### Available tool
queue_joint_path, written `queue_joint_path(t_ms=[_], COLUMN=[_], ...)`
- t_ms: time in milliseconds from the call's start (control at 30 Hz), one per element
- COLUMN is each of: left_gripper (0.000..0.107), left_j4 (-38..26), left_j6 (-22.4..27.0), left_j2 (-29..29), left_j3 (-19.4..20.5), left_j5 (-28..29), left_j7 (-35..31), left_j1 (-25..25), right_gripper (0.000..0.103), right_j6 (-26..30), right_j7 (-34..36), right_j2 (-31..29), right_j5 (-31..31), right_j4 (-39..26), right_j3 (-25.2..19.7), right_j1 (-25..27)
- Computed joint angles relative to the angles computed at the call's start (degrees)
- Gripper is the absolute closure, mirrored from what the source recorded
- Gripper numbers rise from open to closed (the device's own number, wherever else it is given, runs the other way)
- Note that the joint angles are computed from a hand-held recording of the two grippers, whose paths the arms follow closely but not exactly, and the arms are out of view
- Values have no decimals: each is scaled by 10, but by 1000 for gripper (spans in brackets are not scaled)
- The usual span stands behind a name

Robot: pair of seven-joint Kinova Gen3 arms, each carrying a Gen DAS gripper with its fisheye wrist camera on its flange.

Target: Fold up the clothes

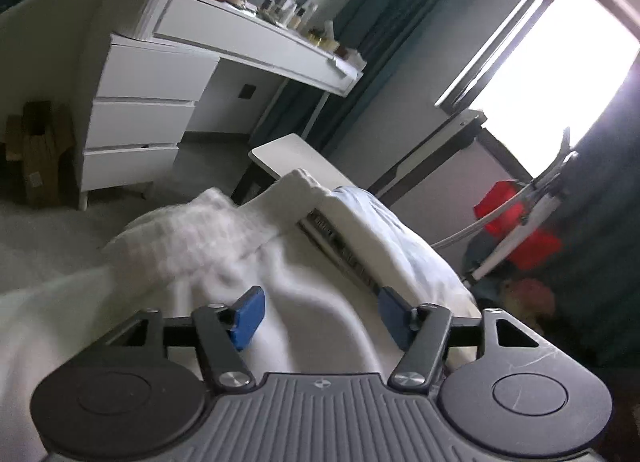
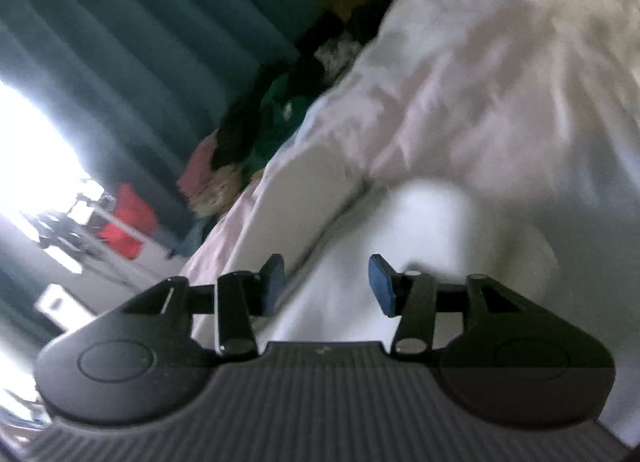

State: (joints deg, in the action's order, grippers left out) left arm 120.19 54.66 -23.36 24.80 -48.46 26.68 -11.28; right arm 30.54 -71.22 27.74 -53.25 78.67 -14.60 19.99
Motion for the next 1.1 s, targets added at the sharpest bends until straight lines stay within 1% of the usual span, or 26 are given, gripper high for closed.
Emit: queue_joint_path(t_ms=[67, 100, 133, 167, 200, 267, 300, 367, 400, 433, 467, 500, 533, 567, 600, 633, 667, 700, 733, 767, 800, 833, 900, 967, 1033, 1100], left_gripper=[40, 38, 36, 35, 32, 31, 32, 36, 37, 38, 38, 39, 43, 45, 50, 56, 57, 62, 72, 76, 84, 91, 94, 97, 98, 98], left_j4=[11, 15, 19, 23, 31, 56, 68, 89, 100, 109, 117, 124, 131, 138, 147, 156, 165, 171, 172, 174, 179, 186, 189, 186, 190, 175], left_j6=[22, 21, 19, 17, 5, -37, -56, -90, -107, -123, -141, -158, -176, -196, -219, -242, -266, -287, -301, -310, -320, -333, -337, -326, -322, -287], left_j2=[-33, -51, -67, -83, -99, -131, -142, -154, -159, -161, -161, -160, -159, -158, -156, -153, -150, -145, -139, -135, -137, -141, -153, -175, -212, -238], left_j3=[20, 17, 6, -4, -24, -77, -94, -111, -120, -123, -120, -116, -114, -113, -111, -109, -107, -101, -96, -87, -79, -74, -61, -52, -68, -95], left_j5=[30, 54, 77, 100, 123, 170, 188, 210, 221, 224, 221, 219, 219, 225, 230, 232, 236, 242, 250, 255, 259, 266, 279, 292, 305, 302], left_j7=[14, 12, 8, 3, -3, -16, -20, -19, -19, -21, -24, -25, -23, -25, -17, 0, 15, 22, 19, 20, 21, 22, 18, 8, -7, -52], left_j1=[10, 12, 20, 26, 37, 62, 64, 53, 48, 38, 24, 7, -11, -31, -55, -77, -100, -124, -145, -166, -184, -200, -221, -231, -222, -185], right_gripper=[30, 28, 27, 27, 27, 27, 27, 29, 31, 36, 36, 36, 38, 49, 54, 60, 64, 65, 67, 68, 69, 73, 80, 88, 89, 90], right_j6=[47, 70, 93, 117, 130, 143, 145, 145, 146, 144, 141, 142, 138, 129, 114, 91, 68, 45, 21, -2, -17, -26, -28, -30, -21, -3], right_j7=[28, 38, 45, 51, 65, 83, 88, 79, 83, 95, 103, 112, 111, 118, 132, 147, 166, 183, 197, 211, 226, 240, 247, 257, 241, 212], right_j2=[-14, -15, -17, -22, -27, -37, -41, -34, -30, -23, -16, -10, -4, 3, 8, 12, 17, 20, 22, 24, 24, 23, 17, 10, -1, -11], right_j5=[-39, -46, -52, -59, -75, -113, -124, -135, -147, -168, -180, -195, -201, -212, -232, -255, -278, -302, -325, -348, -371, -393, -413, -430, -409, -364], right_j4=[30, 37, 44, 52, 63, 83, 92, 90, 92, 94, 94, 94, 94, 97, 105, 112, 118, 126, 130, 134, 138, 141, 145, 154, 151, 139], right_j3=[-29, -47, -54, -51, -40, -2, 4, 18, 26, 23, 31, 50, 73, 86, 88, 79, 60, 34, 19, 5, 2, 9, 42, 46, 72, 89], right_j1=[53, 80, 98, 110, 111, 96, 96, 84, 77, 78, 68, 52, 30, 15, 9, 9, 17, 30, 33, 35, 31, 21, -8, -11, -26, -30])
